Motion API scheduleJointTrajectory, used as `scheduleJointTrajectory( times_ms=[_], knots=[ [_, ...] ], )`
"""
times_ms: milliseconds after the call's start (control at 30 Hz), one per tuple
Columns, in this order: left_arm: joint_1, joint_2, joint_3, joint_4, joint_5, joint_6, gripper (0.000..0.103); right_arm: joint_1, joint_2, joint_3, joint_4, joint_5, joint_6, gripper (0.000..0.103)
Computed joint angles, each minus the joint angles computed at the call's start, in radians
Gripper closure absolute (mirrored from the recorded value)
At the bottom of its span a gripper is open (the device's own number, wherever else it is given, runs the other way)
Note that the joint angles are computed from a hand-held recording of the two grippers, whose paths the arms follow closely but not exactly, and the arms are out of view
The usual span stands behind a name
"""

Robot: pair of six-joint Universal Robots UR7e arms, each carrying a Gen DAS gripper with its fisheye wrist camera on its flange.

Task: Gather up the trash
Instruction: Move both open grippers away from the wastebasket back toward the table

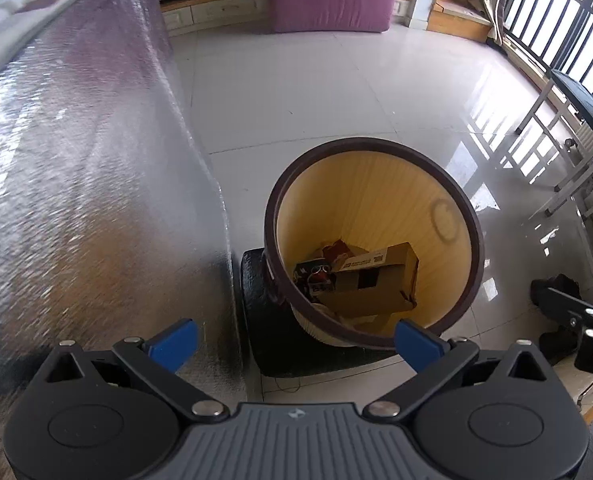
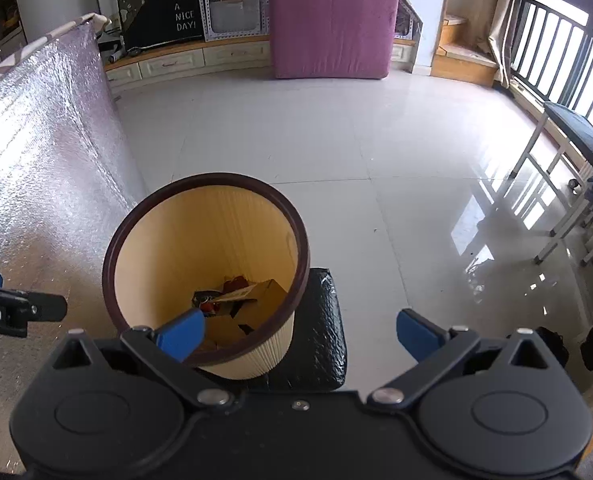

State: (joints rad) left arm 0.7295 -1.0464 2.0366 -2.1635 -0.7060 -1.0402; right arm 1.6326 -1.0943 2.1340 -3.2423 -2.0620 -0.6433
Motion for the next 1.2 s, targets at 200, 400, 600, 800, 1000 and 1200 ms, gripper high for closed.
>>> scheduleJointTrajectory(
  times_ms=[200,400,600,800,1000,1200],
  knots=[
    [-0.066,-0.039,0.028,0.058,0.006,-0.049,0.0,0.009,-0.075,0.051,0.016,-0.015,0.022,0.0],
    [-0.141,-0.078,0.062,0.106,0.014,-0.112,0.0,0.024,-0.16,0.093,0.045,-0.019,0.042,0.0],
    [-0.213,-0.115,0.091,0.114,0.016,-0.152,0.0,0.031,-0.243,0.138,0.065,0.004,0.05,0.0],
    [-0.282,-0.149,0.116,0.119,0.03,-0.188,0.0,0.054,-0.308,0.18,0.036,0.017,0.036,0.0],
    [-0.362,-0.196,0.144,0.182,0.077,-0.24,0.0,0.066,-0.393,0.231,0.014,0.071,0.021,0.0],
    [-0.458,-0.277,0.188,0.263,0.121,-0.321,0.0,0.082,-0.459,0.276,-0.017,0.139,0.015,0.0]
  ],
)
